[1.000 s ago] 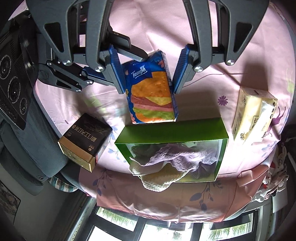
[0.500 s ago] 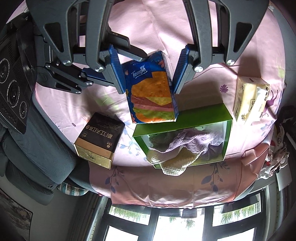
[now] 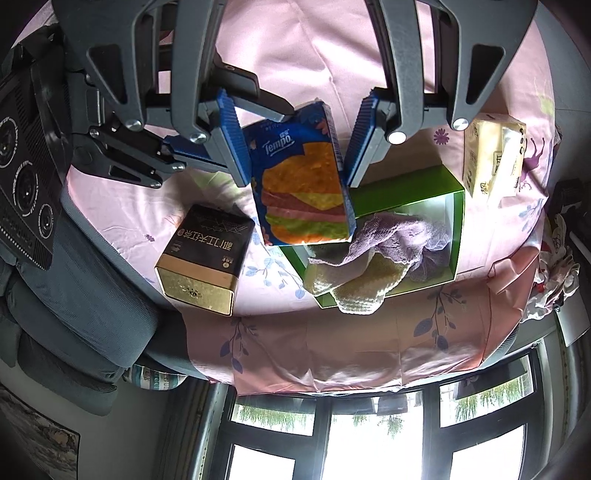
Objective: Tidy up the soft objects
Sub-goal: 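Carry the Tempo pack with the left tool over the green box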
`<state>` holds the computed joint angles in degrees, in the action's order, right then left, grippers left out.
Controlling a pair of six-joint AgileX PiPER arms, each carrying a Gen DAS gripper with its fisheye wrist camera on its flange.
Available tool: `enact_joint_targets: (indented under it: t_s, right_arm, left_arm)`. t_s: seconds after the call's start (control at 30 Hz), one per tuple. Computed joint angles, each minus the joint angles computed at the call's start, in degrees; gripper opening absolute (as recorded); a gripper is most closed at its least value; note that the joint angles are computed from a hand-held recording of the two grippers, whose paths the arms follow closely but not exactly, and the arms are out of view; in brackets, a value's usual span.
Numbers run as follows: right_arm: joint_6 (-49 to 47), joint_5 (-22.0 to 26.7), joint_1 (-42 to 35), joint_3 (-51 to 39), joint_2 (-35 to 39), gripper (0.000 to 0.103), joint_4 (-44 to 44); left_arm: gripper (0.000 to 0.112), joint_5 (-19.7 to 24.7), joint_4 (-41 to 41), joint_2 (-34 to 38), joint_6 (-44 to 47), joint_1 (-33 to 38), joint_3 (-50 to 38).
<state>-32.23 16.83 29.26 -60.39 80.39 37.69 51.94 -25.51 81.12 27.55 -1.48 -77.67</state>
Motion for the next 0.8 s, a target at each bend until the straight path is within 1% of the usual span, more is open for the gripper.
enact_joint_targets:
  t_s: [0.1,0.23,0.33,0.43,0.53,0.6,0.7,0.8]
  right_arm:
    - [-2.9,0.81,-1.26,-2.24,1.4,0.04,2.37]
    - [-4.88,3.27,-3.24,-7.52,4.44,0.04,3.55]
    - [-5.37,6.09,-5.03,-13.47,7.66,0.04,3.68]
    - [-4.8,8.71,-6.62,-19.44,10.93,0.04,3.23]
    - [-2.36,10.53,-7.31,-25.14,14.17,0.04,0.9]
    - [0.15,11.19,-7.08,-28.64,16.53,0.04,-2.03]
    - [2.88,12.56,-6.76,-33.95,20.62,0.04,-5.09]
    - [5.33,14.56,-6.75,-38.97,24.9,0.04,-7.48]
  left_arm:
    - [0.051,0.73,-0.15,1.9,0.03,0.26,-3.0]
    - [0.051,2.68,0.38,6.01,-0.86,0.57,-9.73]
    - [0.051,4.99,0.78,10.15,-2.34,0.76,-17.01]
    - [0.051,8.73,-0.16,15.46,-3.72,1.63,-26.05]
    - [0.051,12.57,-1.14,20.87,-5.47,2.61,-35.0]
    - [0.052,13.93,-0.68,23.88,-6.66,2.73,-39.63]
    - [0.053,14.74,0.69,27.67,-7.77,2.69,-44.53]
    - [0.053,17.43,0.04,32.87,-8.99,3.98,-50.62]
